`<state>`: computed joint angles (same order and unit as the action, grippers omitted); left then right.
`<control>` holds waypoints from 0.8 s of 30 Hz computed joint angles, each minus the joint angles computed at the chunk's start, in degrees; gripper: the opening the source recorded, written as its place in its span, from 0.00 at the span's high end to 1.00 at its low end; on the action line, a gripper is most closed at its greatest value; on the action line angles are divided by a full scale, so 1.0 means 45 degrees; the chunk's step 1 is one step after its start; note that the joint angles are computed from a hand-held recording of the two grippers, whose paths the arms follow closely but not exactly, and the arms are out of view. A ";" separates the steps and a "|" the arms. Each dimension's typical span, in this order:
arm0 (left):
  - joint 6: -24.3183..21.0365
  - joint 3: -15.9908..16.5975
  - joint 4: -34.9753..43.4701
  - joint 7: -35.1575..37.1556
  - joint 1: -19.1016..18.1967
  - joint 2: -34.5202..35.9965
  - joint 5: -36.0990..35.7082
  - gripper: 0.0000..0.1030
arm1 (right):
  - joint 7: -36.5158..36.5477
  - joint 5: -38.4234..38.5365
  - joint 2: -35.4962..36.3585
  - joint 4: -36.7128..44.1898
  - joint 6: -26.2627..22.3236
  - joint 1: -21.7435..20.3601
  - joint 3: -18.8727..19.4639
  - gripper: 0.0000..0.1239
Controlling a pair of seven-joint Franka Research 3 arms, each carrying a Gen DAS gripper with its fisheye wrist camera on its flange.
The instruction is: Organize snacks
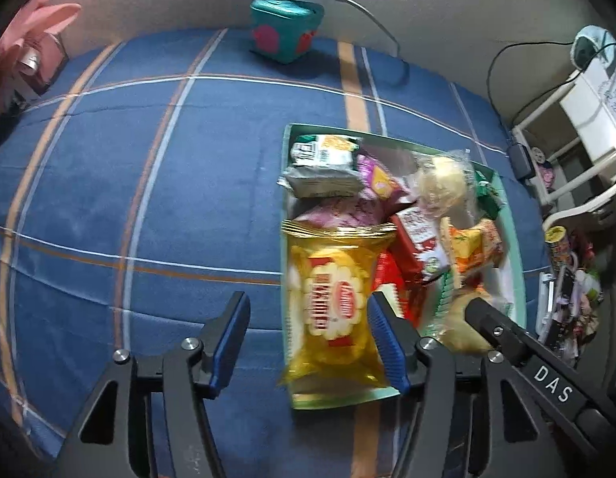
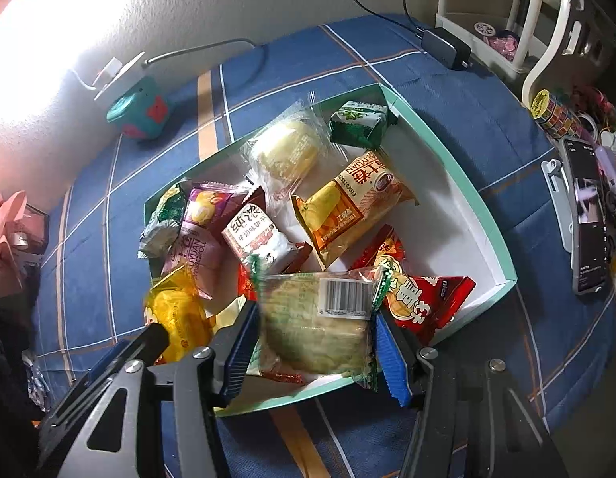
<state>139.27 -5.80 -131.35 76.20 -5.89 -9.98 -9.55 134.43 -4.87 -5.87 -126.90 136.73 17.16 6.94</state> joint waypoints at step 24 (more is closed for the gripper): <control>-0.0620 -0.0137 -0.0200 -0.3523 0.1050 0.0230 0.4374 0.02 | -0.0452 -0.0631 0.0853 0.0746 -0.0894 0.0389 -0.0081 0.17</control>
